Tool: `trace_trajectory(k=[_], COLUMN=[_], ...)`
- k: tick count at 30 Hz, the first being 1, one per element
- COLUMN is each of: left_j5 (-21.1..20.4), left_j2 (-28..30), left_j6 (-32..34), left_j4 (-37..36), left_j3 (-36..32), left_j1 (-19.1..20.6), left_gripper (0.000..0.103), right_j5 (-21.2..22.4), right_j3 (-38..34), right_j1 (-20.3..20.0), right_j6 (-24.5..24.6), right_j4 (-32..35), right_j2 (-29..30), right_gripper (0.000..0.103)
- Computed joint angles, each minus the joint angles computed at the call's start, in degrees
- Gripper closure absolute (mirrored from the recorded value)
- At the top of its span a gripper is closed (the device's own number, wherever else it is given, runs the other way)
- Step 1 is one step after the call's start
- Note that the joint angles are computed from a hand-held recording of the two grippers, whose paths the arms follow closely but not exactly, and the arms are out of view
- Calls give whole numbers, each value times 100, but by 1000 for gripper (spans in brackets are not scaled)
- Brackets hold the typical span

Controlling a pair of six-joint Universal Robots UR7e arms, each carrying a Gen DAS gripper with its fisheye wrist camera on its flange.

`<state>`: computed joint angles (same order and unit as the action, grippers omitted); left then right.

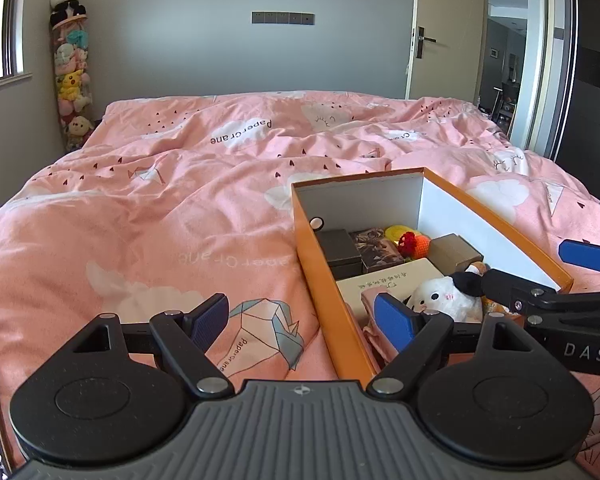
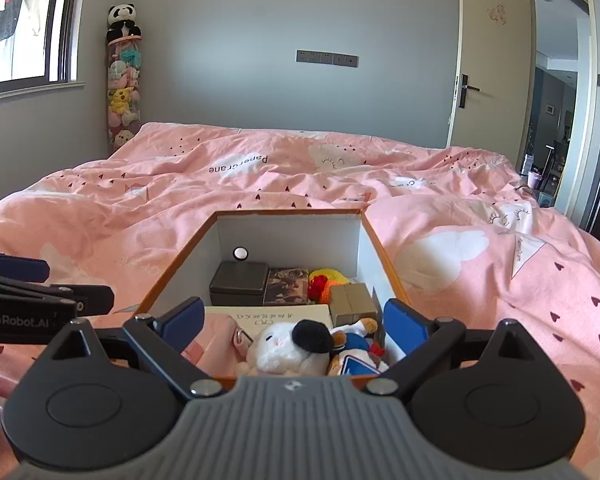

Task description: Organize objects

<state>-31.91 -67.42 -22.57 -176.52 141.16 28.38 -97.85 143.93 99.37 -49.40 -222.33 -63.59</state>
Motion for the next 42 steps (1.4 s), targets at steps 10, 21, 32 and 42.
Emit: trace_trajectory(k=[10, 21, 32, 42], left_j5=[-11, 98, 105, 107], left_j2=[199, 233, 139, 83], left_j6=[-147, -117, -268, -542], left_j4=[-32, -198, -18, 345], left_j3=[76, 162, 155, 108], left_j1=[108, 8, 21, 65], left_gripper=[6, 6, 6, 6], right_j5=[-194, -204, -221, -238], right_j3=[-147, -107, -73, -81], right_j1=[-125, -136, -130, -135], right_j6=[239, 127, 50, 60], right_j4=[311, 110, 36, 79], right_j2=[159, 279, 322, 329], right_gripper=[7, 7, 7, 7])
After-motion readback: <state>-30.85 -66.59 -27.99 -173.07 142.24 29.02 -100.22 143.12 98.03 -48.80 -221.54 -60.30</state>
